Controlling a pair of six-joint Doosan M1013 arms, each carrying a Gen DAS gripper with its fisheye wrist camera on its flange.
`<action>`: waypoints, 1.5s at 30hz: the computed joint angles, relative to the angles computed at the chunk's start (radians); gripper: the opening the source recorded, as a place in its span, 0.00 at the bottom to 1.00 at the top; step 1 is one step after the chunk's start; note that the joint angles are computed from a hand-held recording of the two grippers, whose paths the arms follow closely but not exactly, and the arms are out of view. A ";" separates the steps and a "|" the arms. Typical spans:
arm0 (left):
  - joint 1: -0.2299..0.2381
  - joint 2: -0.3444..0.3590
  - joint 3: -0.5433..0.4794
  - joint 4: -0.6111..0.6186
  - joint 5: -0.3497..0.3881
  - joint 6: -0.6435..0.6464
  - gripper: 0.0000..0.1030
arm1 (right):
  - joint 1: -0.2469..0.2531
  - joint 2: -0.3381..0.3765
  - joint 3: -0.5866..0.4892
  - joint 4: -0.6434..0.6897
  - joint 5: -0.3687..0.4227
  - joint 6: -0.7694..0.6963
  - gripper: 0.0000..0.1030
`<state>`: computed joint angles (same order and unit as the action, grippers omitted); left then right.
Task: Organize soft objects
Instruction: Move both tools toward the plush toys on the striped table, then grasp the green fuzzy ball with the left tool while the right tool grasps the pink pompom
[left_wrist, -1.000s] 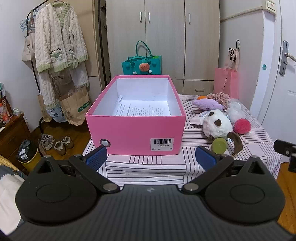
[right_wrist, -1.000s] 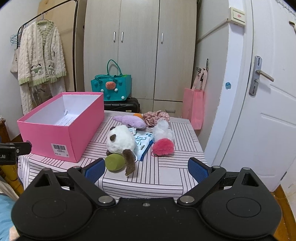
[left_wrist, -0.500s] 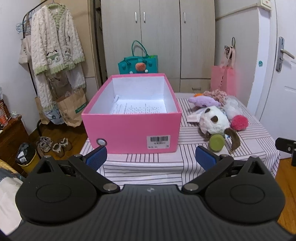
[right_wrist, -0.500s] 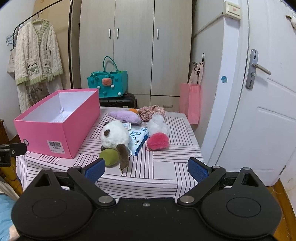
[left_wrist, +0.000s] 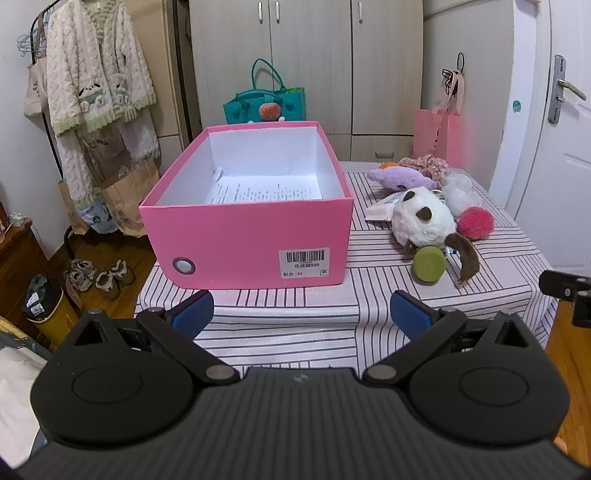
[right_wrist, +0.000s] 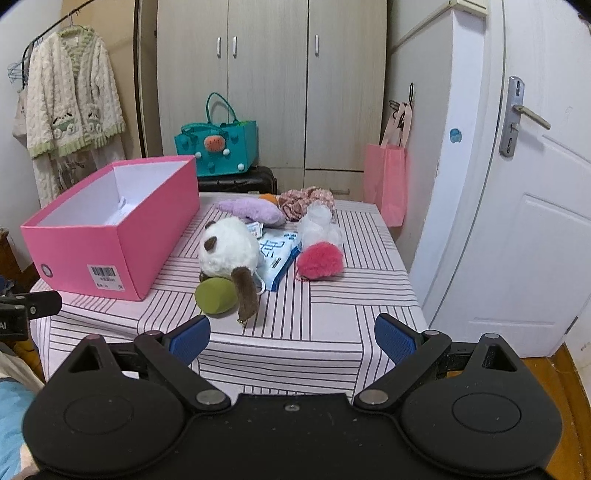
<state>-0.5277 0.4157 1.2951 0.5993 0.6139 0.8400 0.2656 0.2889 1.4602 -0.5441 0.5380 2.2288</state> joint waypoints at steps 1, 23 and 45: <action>0.001 0.001 -0.002 -0.005 -0.002 0.006 1.00 | 0.000 0.003 -0.003 0.006 0.004 -0.005 0.95; 0.045 0.042 -0.090 -0.366 -0.054 0.410 1.00 | -0.064 0.044 -0.081 0.302 0.000 -0.248 0.94; 0.034 0.209 -0.247 -0.834 -0.121 0.979 0.87 | -0.167 0.187 -0.172 0.679 -0.169 -0.619 0.79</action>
